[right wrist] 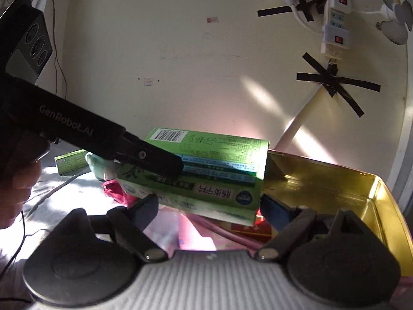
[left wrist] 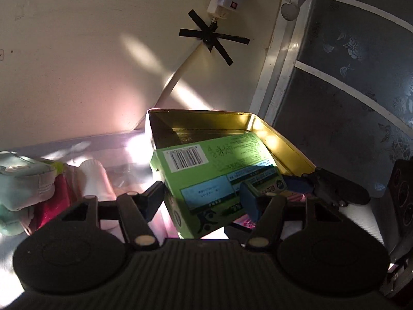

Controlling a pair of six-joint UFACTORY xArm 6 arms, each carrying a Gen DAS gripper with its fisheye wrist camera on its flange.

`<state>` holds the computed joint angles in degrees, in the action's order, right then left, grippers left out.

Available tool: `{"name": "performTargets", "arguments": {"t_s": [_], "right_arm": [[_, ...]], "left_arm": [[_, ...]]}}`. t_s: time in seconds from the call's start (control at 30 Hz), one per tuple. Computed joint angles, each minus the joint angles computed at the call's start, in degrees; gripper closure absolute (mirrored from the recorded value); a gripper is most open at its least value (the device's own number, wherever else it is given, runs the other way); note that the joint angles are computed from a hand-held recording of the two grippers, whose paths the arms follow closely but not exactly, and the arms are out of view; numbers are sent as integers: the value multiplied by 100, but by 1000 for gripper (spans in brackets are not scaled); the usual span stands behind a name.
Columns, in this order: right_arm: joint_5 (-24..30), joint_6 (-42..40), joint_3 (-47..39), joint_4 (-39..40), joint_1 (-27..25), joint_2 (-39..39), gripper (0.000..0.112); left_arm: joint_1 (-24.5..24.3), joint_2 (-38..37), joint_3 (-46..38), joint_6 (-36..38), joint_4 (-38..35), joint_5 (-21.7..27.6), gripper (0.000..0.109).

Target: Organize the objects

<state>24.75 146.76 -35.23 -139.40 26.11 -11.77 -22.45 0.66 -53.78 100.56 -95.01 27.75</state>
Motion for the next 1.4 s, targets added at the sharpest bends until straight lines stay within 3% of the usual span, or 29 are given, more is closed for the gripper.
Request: {"name": "performTargets", "arguments": {"t_s": [0.17,0.3,0.37,0.43,0.5,0.6,0.77,0.97,1.13,1.4], "right_arm": [[-241,140,455,109,-843,-504,23],[-319,355,539,-10,-1349,-430,22],[-256,536,540,-62,-1492,-330,19],[-10,666,628,120,-1567,-277,15],[110,1280,749,-275,-1586,-338,15],[460,1654,960,-404,-1459,-487,16],[1009,1540,1298,-9,-1090,-821,16],[1679,1095,1703,620,-347,-1373,10],[1861,826,1675,947,149,-1468,10],[2045,1468,1334,824,713,-1007,9]], "left_arm": [[-702,868,-869,-161,162,-112,42],[-1094,1443,-1419,-475,434,-328,42],[-1333,1649,-1610,-452,406,-775,41],[-1559,1778,-1758,108,-156,-1466,40],[-1588,1743,-1749,731,-721,-1776,39],[-1566,1642,-1690,1354,-1252,-2097,39],[-1422,1424,-1652,2804,-2683,-2564,37],[-1072,1066,-1405,4676,-4421,-2656,36],[-782,726,-1006,5023,-4826,-2564,36],[-155,321,-382,5339,-5180,-2304,35]]}}
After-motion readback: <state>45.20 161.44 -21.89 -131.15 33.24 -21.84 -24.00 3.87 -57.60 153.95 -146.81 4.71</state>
